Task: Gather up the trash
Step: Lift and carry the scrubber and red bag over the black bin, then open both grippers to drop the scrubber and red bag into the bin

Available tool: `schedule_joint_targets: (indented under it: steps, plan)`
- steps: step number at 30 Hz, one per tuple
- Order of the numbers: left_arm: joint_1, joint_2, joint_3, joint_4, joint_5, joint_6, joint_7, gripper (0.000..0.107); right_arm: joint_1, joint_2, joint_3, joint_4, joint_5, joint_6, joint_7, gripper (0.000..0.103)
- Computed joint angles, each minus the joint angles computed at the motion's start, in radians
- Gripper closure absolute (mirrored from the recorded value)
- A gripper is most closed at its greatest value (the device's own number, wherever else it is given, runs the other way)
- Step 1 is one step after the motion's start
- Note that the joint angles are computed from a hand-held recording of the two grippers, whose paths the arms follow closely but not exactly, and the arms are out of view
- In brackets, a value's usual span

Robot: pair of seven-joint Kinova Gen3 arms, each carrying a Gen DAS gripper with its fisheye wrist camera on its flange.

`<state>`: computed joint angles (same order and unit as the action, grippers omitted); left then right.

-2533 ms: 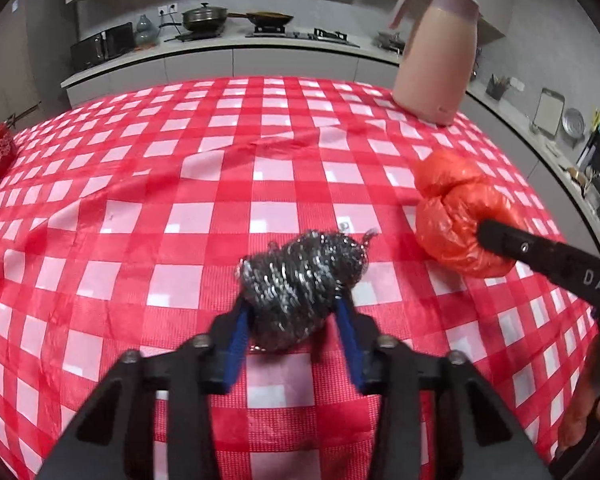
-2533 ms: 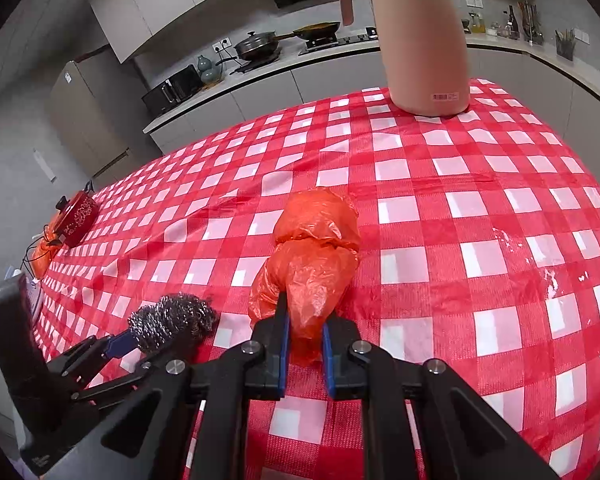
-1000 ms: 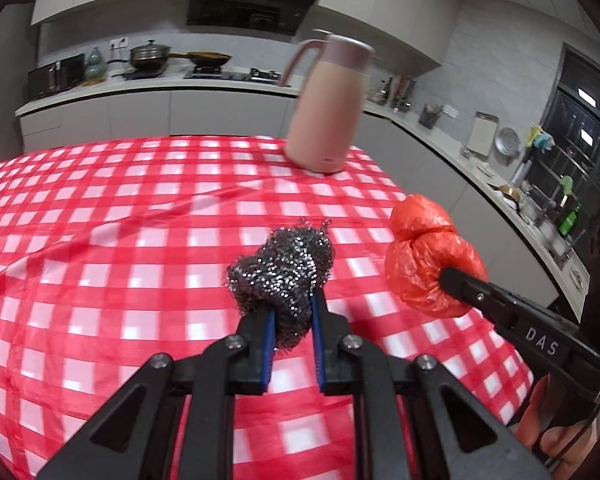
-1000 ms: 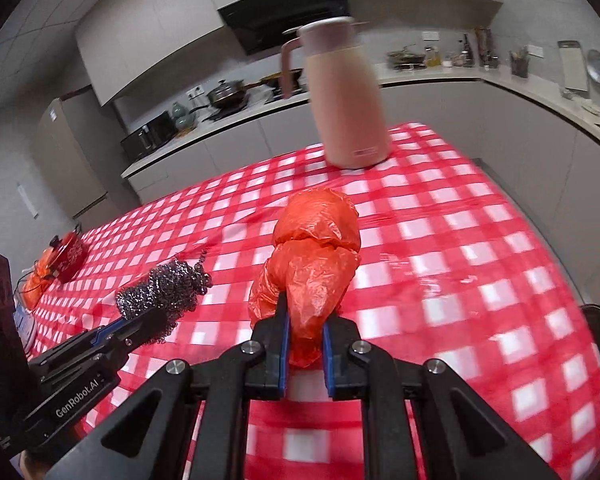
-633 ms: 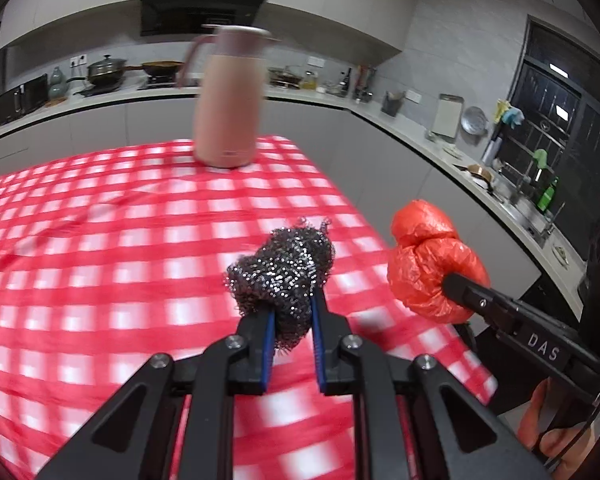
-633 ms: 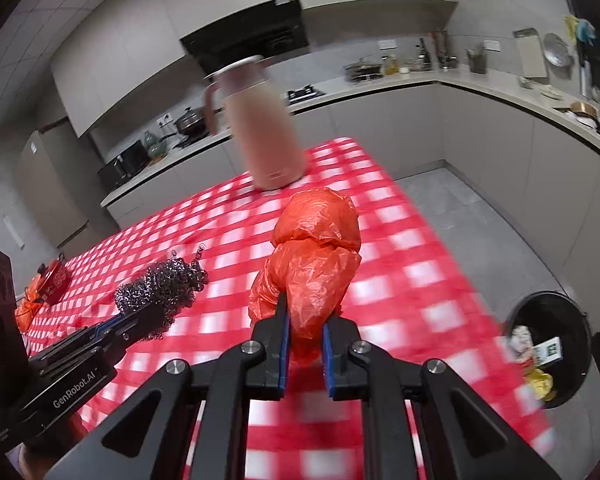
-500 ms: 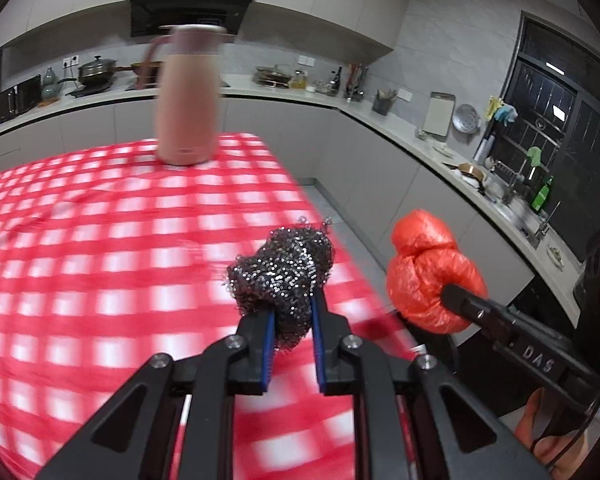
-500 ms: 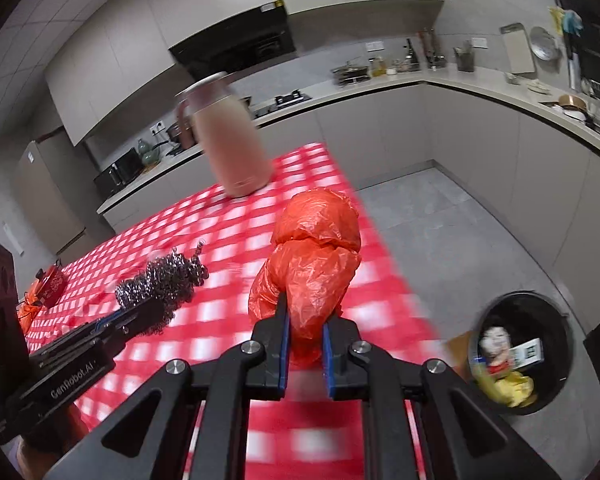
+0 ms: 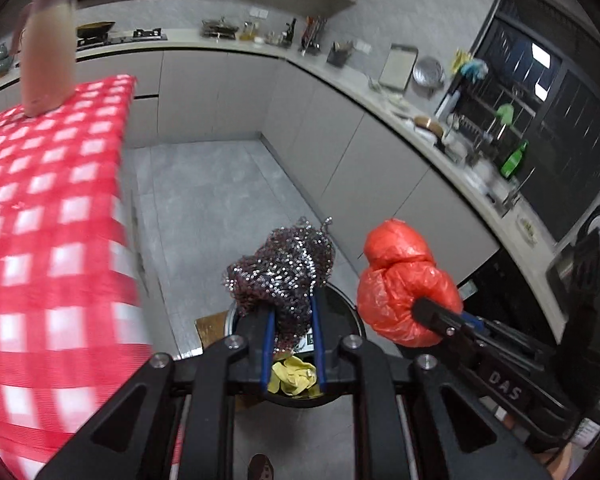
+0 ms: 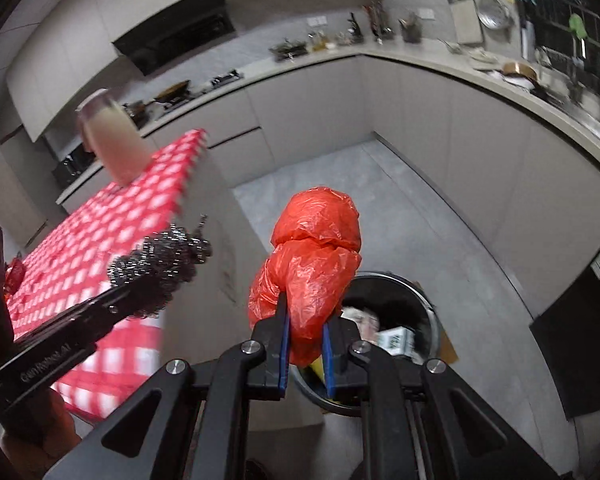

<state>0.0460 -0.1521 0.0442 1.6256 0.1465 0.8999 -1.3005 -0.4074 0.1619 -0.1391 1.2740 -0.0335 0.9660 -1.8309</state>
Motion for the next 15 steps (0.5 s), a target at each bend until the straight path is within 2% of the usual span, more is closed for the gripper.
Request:
schedule_joint_targets:
  steps: [8,15]
  plan:
    - [0.05,0.107,0.07,-0.005,-0.13,0.008,0.167,0.09,0.091,0.04,0.013,0.057,-0.096,0.001,0.138,0.089]
    - [0.104,0.184,0.07,-0.034,-0.179,0.039,0.234,0.088,0.121,0.114,0.014,0.041,-0.145,0.03,0.203,0.088]
